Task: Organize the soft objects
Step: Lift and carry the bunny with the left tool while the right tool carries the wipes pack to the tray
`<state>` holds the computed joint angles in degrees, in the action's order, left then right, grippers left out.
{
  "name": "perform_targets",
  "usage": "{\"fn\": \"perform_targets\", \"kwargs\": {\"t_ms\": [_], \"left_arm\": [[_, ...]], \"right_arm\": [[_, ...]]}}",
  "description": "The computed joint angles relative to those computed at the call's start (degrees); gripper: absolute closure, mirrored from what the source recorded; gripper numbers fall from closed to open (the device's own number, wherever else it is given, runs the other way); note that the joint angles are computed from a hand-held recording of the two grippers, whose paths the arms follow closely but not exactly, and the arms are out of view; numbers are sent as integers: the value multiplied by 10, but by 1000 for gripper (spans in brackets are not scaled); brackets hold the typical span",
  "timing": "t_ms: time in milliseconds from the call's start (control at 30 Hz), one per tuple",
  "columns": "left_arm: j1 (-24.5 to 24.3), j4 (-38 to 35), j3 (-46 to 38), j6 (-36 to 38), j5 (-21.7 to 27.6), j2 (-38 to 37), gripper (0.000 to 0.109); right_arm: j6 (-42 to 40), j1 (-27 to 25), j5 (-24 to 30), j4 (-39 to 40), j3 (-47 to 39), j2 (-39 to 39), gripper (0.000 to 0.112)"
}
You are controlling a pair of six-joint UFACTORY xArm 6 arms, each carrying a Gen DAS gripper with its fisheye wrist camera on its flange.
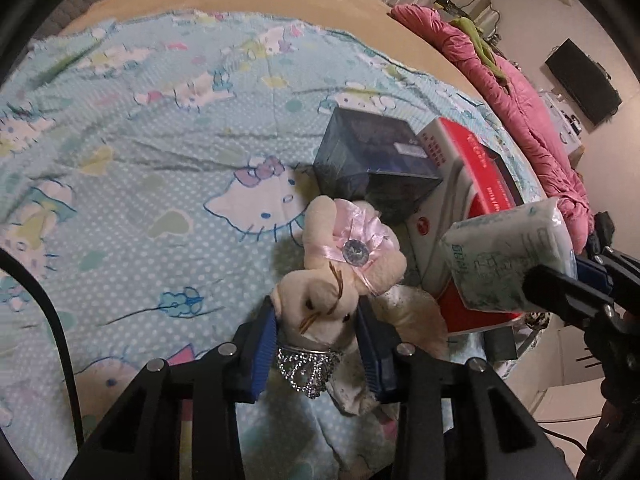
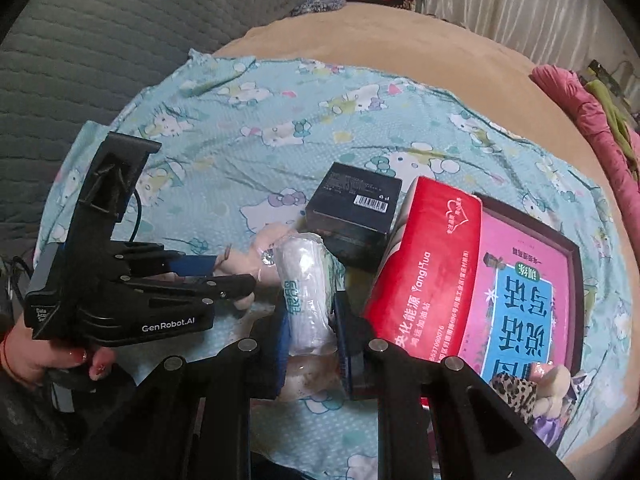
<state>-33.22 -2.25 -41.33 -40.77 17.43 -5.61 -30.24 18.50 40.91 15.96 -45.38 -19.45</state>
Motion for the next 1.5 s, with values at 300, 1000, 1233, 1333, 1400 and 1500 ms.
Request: {"fn": "perform_targets", "kwargs": {"t_ms": [300,1000,1233,1333,1400,1500], "left_arm": [[-23,167,-22,-145,87,-79,71],[-121,300,-174,-236,226,-67,70],[-146,308,-230,-229,246,-27,70],[-154,303,-254,-220,248,-6,70],[-159,303,-271,-215,251,8,70],[-166,301,-299,-205,256,32,70]], "right_arm": [[-24,-20,20,53,7,-57,92],[-85,-141,77,150,3,-158,92],[-118,-206,95,192,-8,-162,92],[-132,-238,103,207,-13,-162,92],[-141,-259,109,217,-17,-161,92],[-153,-291,112,228,-22,-158,92]]}}
